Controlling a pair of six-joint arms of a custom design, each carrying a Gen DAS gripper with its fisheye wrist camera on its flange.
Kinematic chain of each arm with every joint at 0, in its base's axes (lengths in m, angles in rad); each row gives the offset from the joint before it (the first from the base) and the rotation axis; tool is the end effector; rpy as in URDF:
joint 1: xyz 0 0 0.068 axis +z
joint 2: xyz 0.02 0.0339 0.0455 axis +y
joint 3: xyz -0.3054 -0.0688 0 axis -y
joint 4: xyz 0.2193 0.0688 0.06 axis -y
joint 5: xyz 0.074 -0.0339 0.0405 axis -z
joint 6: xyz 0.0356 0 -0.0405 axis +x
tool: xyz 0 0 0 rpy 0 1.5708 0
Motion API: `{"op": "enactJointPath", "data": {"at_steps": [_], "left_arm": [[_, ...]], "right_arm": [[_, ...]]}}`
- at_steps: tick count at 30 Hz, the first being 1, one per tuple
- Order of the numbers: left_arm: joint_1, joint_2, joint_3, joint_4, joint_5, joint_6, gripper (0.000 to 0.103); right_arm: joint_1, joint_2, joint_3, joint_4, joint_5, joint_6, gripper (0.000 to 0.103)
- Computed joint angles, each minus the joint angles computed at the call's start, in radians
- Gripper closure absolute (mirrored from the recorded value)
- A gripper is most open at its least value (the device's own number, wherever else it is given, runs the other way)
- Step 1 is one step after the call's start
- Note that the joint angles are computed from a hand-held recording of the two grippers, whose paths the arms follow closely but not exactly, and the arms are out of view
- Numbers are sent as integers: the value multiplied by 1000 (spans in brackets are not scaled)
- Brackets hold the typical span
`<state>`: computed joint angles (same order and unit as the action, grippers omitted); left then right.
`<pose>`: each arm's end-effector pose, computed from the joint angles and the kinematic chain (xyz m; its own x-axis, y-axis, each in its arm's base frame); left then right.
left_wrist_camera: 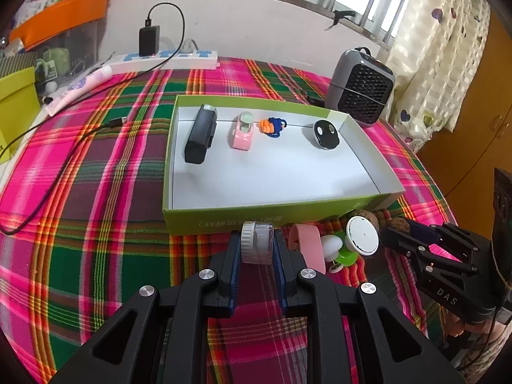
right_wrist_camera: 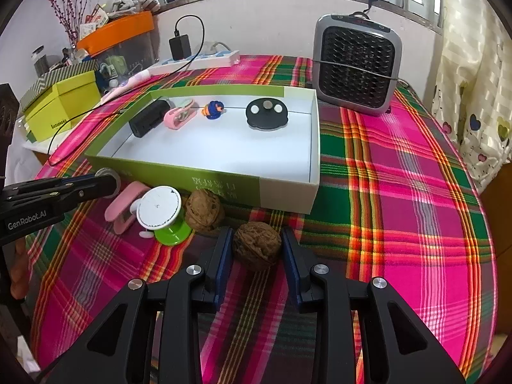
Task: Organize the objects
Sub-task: 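Close the left tool on the white jar while the right tool grasps the walnut, then carry the white jar and walnut with both tools into the white box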
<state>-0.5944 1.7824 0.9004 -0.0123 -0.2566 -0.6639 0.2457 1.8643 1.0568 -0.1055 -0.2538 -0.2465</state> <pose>0.2849 -0.1817 0.1964 -0.7615 -0.2047 -0.6150 -0.0751 0.9703 -0.2299 0.3563 0.0986 0.2030 -0.6506 -0.4067 -0.6414 -0.5600 0.8273 0.0435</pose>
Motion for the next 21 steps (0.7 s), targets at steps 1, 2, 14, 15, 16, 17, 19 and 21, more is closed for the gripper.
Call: {"op": "enactJointPath", "data": {"at_steps": [1, 2, 14, 15, 16, 17, 19, 21], "left_arm": [[-1, -4, -1, -1, -2, 0, 86], [-2, -8, -1, -1, -4, 1, 86], [-12, -38, 23, -31, -34, 15, 86], [-12, -39, 27, -35, -36, 18, 86], [-12, -39, 32, -38, -39, 20, 86], [-11, -38, 38, -41, -40, 26, 86], [-8, -36, 45, -45, -41, 31, 86], [-4, -34, 52, -47, -42, 41, 86]], "right_arm": [[0, -2, 1, -1, -1, 0, 71], [0, -5, 2, -2, -1, 0, 71], [-2, -32, 25, -17, -17, -4, 71], [0, -33, 28, -19, -18, -4, 71], [1, -34, 31, -19, -20, -4, 71], [2, -34, 35, -20, -21, -4, 71], [7, -34, 45, -23, -20, -5, 71], [9, -31, 58, -29, -22, -9, 71]]}}
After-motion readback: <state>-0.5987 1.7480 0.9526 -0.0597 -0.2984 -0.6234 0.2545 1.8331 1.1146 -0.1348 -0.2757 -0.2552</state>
